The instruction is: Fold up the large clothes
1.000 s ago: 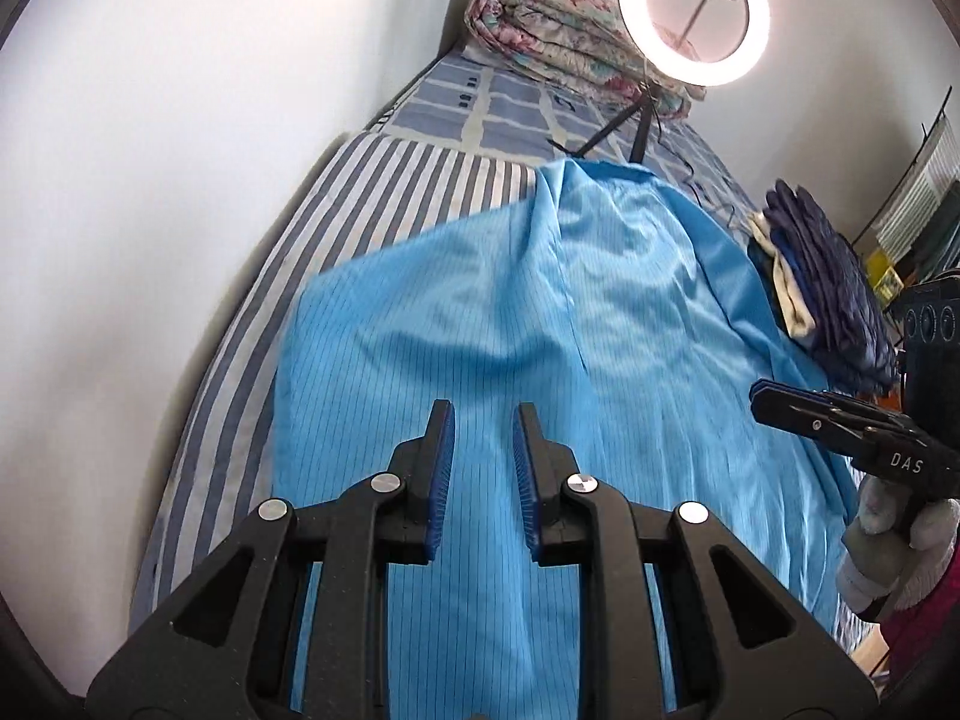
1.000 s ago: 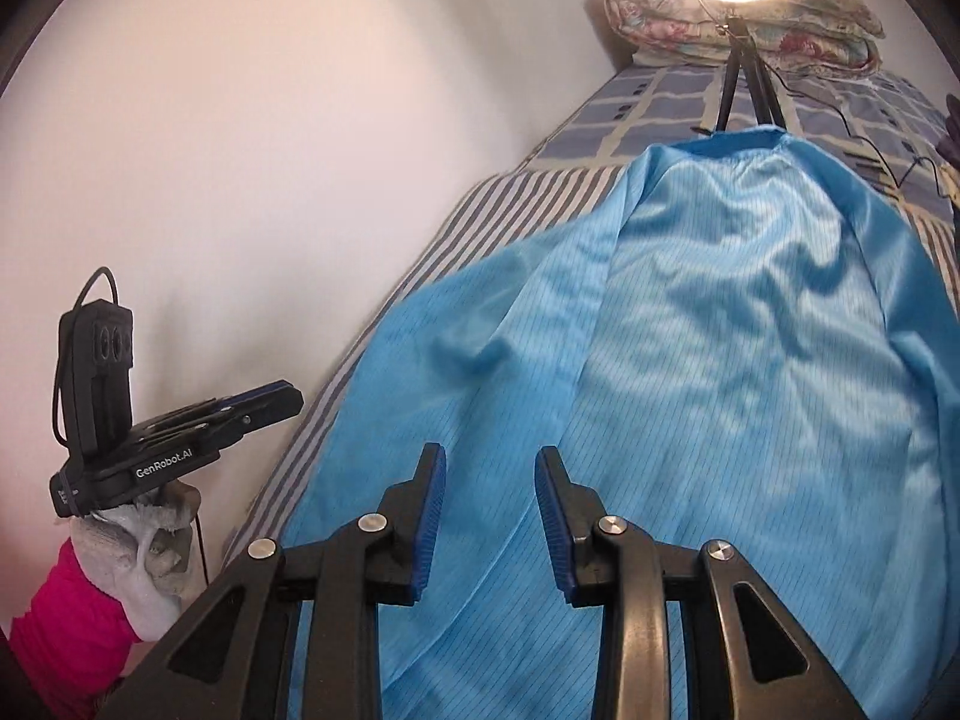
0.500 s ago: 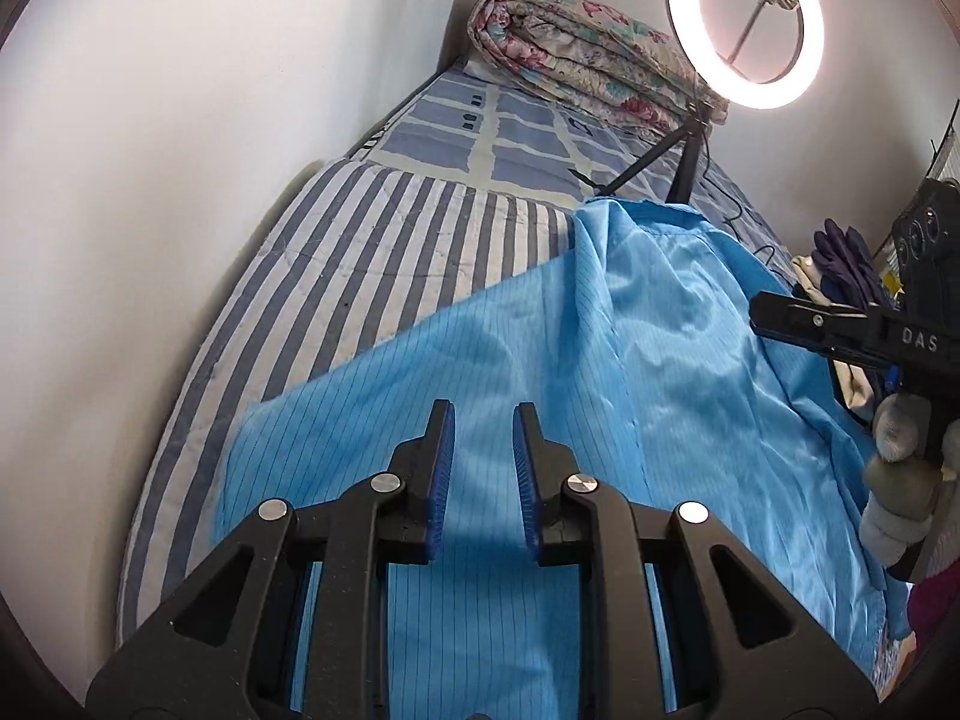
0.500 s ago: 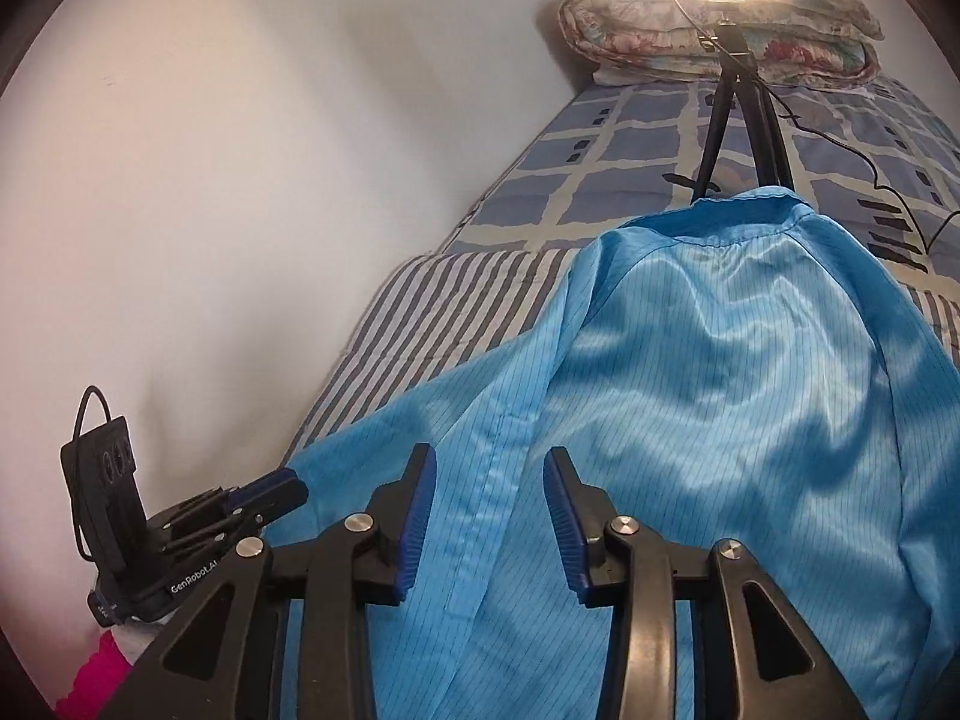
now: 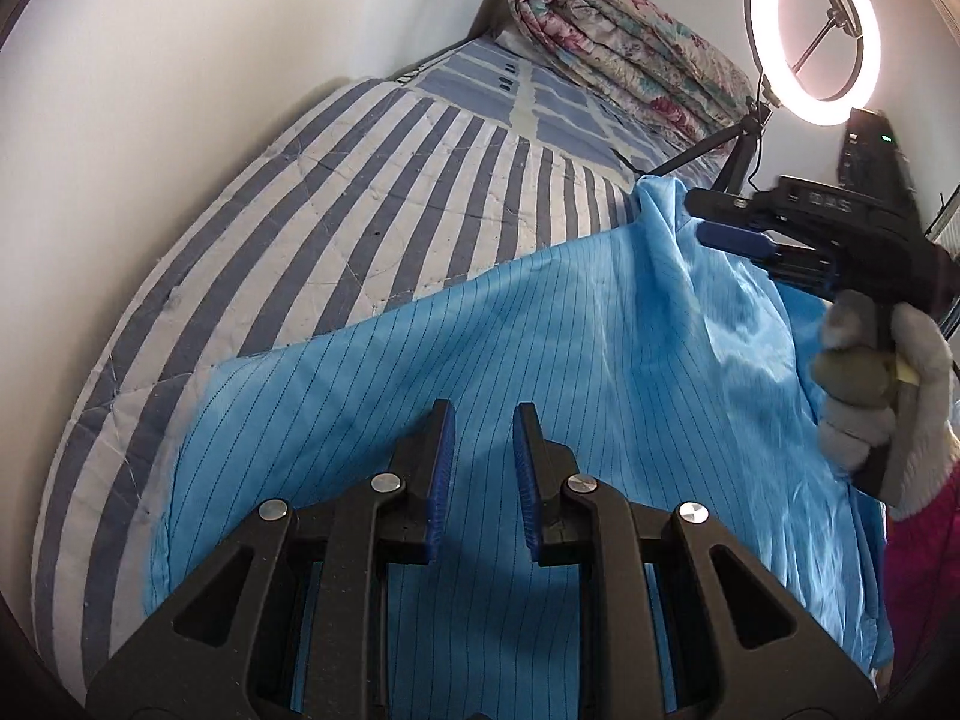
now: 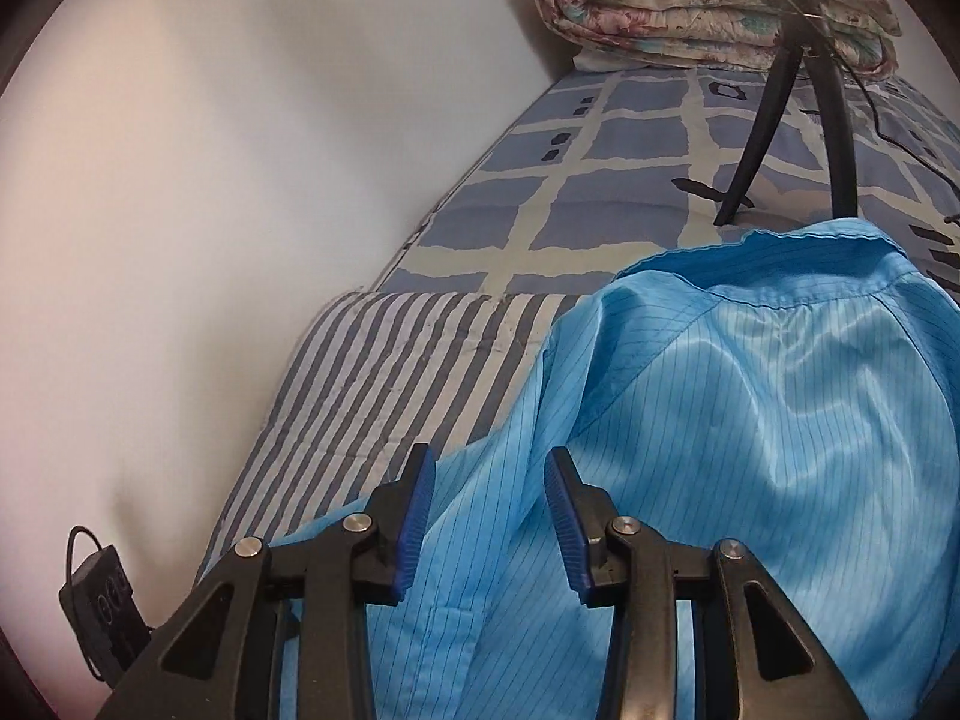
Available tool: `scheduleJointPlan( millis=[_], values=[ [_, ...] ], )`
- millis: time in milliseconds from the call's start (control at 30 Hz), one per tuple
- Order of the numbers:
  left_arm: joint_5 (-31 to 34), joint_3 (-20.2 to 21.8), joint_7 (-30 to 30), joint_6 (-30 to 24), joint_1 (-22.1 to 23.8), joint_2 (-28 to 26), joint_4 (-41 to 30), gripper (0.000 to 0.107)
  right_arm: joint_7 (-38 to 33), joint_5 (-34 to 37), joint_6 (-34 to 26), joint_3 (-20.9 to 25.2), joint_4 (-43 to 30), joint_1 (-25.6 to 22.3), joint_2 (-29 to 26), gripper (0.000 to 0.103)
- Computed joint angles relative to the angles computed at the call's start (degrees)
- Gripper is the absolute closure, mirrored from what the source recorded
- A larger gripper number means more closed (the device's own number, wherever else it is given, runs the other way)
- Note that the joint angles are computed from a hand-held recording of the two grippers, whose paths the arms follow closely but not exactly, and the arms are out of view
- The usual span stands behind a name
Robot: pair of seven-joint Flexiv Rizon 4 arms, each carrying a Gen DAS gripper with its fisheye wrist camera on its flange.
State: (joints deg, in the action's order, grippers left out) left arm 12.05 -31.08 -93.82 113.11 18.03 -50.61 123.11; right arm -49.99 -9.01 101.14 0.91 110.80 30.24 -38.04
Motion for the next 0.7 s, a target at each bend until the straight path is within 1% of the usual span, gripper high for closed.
scheduleJointPlan(
  millis=[100,200,333,400,467,500,533,567,633,667,700],
  values=[
    [0.39,0.53,0.34,0.69,-0.45,-0.22,-0.14,0.088,0.27,-0.57,-1.44,0.12,-3.25,-0.72,-2.33,0.062],
    [0.98,-0.25,0.10,1.10,0.47,-1.01,-0.16,0.088,0.95,-0.55,-2.10,-1.49,-5.14,0.15,-3.73,0.062],
    [0.98,0.80,-0.05,1.59,-0.39,-0.60,-0.06,0.088,1.88,-0.47,-2.40,-0.26,-7.50,-1.50,-5.53,0.062],
    [1.18,0.80,-0.09,1.63,-0.31,-0.60,-0.06,0.088,2.87,0.37,-1.28,-1.04,-7.32,-0.76,-5.45,0.063],
    [1.65,0.12,-0.14,1.46,0.60,-1.06,-0.09,0.088,1.96,0.29,1.76,-0.97,-6.57,-0.55,-5.14,0.063],
    [1.48,0.15,-0.24,1.42,0.38,-1.03,-0.20,0.088,1.46,0.13,2.07,-1.19,-6.49,-0.23,-4.96,0.063],
    [1.44,0.26,-0.23,1.45,0.27,-0.99,-0.23,0.088,0.81,-0.53,1.72,-0.23,-6.80,-0.93,-5.00,0.063],
    [1.33,0.50,-0.23,1.50,-0.01,-0.88,-0.28,0.088,0.90,-1.12,0.41,-0.44,-7.11,-0.72,-4.97,0.063],
    [1.16,0.86,-0.29,1.61,-0.41,-0.67,-0.25,0.088,1.45,-0.43,-2.53,-5.19,-7.22,3.27,-4.71,0.063],
    [1.21,0.97,-0.26,1.65,-0.44,-0.68,-0.29,0.088,2.00,-0.31,-3.27,-5.99,-7.45,3.83,-4.95,0.063],
    [1.05,1.11,-0.36,1.67,-0.75,-0.54,-0.31,0.088,2.21,-0.41,-3.53,-5.01,-7.81,2.90,-5.27,0.063]
  ],
)
